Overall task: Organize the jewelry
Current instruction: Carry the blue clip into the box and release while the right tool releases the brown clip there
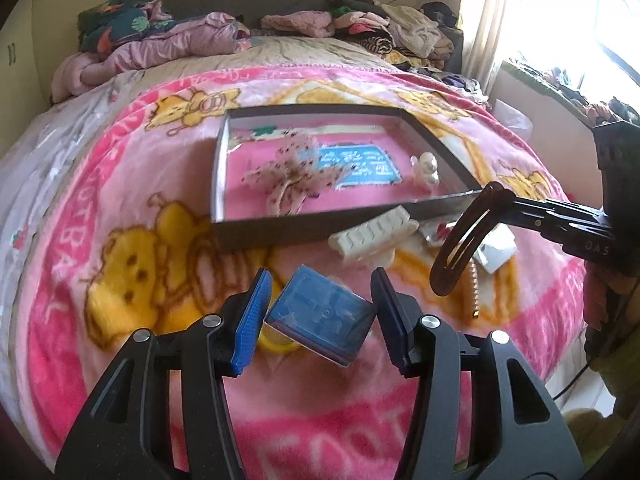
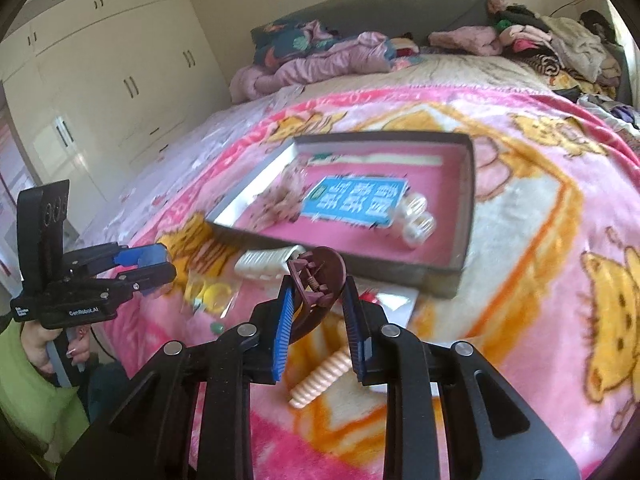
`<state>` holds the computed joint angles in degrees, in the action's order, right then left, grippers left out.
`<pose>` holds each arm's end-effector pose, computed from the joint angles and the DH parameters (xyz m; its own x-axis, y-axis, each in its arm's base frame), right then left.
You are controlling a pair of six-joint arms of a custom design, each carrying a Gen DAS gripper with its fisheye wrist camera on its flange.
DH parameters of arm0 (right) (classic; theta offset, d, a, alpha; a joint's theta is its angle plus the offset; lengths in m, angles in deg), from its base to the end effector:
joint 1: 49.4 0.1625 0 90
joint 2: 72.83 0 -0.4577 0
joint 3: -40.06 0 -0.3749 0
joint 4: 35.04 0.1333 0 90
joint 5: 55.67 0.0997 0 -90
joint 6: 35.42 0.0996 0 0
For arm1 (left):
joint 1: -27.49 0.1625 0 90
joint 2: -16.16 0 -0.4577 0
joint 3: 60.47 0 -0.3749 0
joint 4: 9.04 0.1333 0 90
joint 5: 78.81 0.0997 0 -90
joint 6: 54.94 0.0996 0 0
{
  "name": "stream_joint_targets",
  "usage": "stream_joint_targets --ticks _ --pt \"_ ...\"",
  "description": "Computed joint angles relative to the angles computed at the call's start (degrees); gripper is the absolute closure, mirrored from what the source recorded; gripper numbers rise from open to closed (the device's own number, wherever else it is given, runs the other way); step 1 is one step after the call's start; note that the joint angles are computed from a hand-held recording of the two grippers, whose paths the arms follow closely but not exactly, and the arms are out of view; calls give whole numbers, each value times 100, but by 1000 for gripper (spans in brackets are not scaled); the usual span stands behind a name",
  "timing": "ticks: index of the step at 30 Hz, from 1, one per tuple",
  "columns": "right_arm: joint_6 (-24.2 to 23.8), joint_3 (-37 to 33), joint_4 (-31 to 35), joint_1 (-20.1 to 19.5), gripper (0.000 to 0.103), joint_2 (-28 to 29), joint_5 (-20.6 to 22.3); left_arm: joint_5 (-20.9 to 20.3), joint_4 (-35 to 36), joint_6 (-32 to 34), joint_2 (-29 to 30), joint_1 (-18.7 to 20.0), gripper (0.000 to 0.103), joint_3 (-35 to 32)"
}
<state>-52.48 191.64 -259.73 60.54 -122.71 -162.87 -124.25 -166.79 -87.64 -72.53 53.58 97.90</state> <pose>0.2185 -0.2977 0.1199 -0.8271 -0.3981 0.3969 -0.5530 0.7026 -0.4478 -0.1243 -0.2871 0.1942 -0.7307 0.3098 -0.6083 0.5975 0.7212 -0.3505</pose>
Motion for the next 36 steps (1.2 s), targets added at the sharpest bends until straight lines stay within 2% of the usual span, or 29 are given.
stream_joint_targets --ticks 17,27,36 --pt "-220 -498 217 -223 80 -473 40 -149 -1325 1278 1361 907 60 -864" --pt "-297 -978 446 -418 80 -411 30 -322 -1854 1861 2056 1405 60 -1336" --pt "-246 -1423 631 -703 80 -214 3 -538 -2081 2194 2564 1702 60 -1665"
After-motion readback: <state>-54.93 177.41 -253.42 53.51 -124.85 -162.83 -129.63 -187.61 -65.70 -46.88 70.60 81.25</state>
